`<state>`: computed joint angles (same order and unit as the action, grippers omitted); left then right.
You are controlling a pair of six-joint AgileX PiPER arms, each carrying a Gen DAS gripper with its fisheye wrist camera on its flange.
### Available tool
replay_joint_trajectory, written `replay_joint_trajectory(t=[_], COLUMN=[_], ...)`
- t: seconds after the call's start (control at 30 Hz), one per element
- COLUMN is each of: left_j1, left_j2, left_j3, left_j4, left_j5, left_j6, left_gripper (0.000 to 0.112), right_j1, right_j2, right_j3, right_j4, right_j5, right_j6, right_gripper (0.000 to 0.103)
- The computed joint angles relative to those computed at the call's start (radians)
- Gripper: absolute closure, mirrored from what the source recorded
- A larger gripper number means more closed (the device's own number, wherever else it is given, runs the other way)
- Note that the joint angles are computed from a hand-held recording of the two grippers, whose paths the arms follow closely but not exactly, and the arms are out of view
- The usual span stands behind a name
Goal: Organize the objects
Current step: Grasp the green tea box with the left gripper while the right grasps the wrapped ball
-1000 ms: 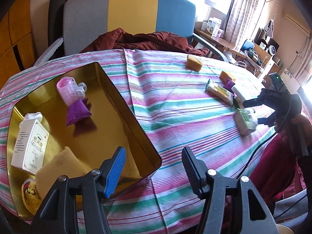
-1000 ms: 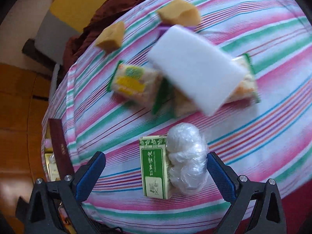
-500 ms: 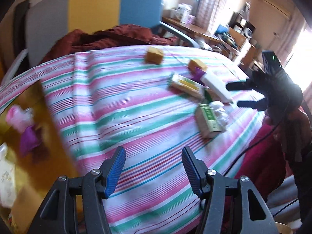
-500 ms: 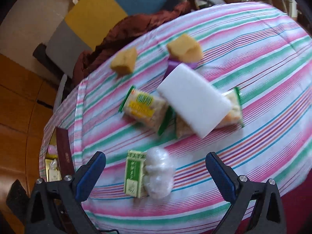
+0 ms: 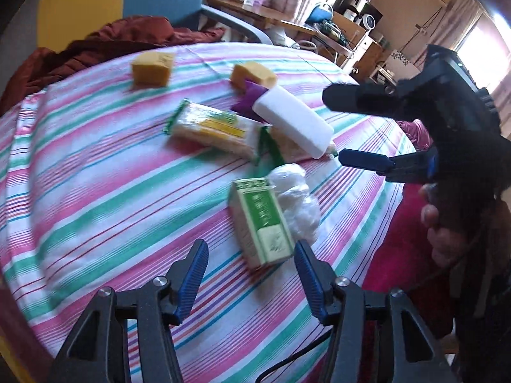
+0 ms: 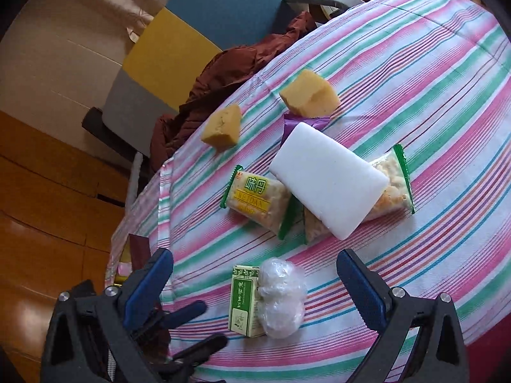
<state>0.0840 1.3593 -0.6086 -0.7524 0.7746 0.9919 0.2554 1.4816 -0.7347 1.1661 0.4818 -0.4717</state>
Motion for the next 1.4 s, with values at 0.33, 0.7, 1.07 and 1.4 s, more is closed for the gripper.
replay_joint_trajectory(t=[0.33,0.7,1.07,1.4], left_j1=[-0.072,0.172,0.219,0.321], left_j2=[0.171,0.044,0.010,-0.098], left_j3=[-0.076,0.055,0.104,0.164], left_j4=[-0.037,-0.059,-0.062,-0.082], left_j5=[-0.060,0.000,-0.059,0.003], left_j6=[-0.063,0.106,0.184,0.275], left_gripper=[0.071,0.075,0.082,0.082], right_j1=[-0.048,0.095,0.257,0.339], right_j2=[-0.016,0.057,0.227,0.240], right_j3=[0.039,-0.095,-0.268,-0.292], right_j4=[0.146,-0.362,-0.855,-1.045], right_j5=[0.033,0.010,0.135,0.140], right_j6=[-0.139,0.278,0.687,0.819], right_gripper=[0.000,0.014,0.063,0.067])
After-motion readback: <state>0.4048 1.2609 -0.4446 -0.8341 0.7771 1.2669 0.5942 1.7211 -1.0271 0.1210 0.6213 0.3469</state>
